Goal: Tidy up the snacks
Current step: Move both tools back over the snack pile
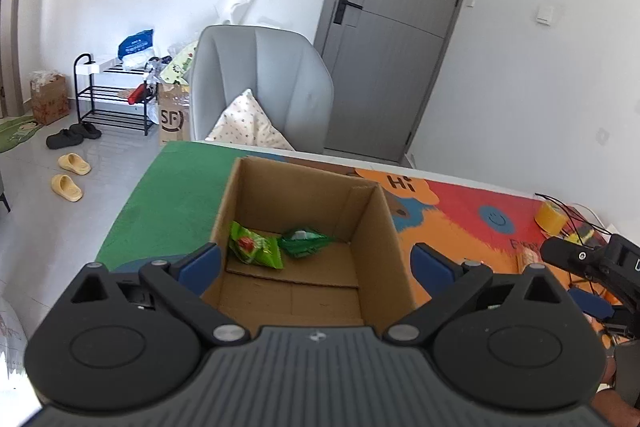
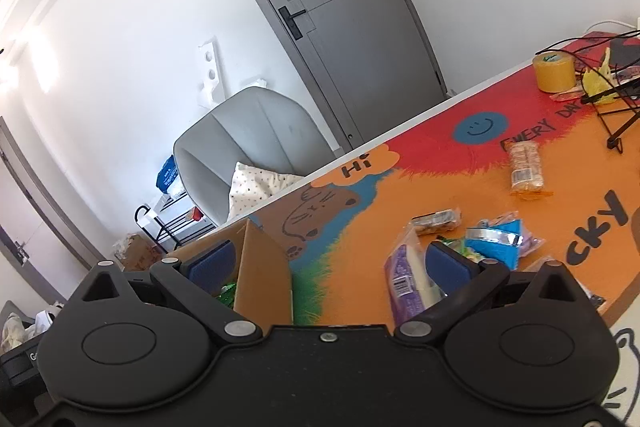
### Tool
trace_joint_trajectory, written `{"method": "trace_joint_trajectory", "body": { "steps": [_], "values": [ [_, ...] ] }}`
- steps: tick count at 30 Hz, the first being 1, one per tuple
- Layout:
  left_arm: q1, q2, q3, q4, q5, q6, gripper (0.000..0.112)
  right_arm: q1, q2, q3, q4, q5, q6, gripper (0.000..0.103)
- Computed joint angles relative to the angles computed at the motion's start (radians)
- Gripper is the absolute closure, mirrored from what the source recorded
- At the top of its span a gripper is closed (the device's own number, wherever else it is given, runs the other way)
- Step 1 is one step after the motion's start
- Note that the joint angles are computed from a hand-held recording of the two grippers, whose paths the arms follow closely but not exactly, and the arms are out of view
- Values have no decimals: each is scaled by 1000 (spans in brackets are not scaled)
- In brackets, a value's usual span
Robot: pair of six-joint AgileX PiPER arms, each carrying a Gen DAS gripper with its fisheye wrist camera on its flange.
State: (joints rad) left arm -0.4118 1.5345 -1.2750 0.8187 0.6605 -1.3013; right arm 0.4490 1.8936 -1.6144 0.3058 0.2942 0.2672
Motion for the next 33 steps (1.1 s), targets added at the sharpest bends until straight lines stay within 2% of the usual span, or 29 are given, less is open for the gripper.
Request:
{"method": "trace_joint_trajectory", "body": {
  "steps": [3,6,8,11,15,25,33],
  "values": [
    [-47,8,-18,21,18,-12,12,-29,-46,73,97,-15,-112,0],
    [-86,16,-32,25,26,-1,12,-72,-73,114,265,32,-281,0],
    [-107,16,-32,29,25,-6,12,-87,-101,157,273,28,-290,0],
    [-135,20,-31,30,23,-18,12,-109,-139,225,375,8,-405,0],
    [-170,37,-34,43,12,-36,12,-127,-172,279,303,-22,-357,0],
    [-233,124,-95,71,-7,-56,13,-208,-198,384,475,-53,-514,0],
    [-253,238,-170,76,-47,-68,15,-248,-159,415,678,-86,-719,2]
  ]
}}
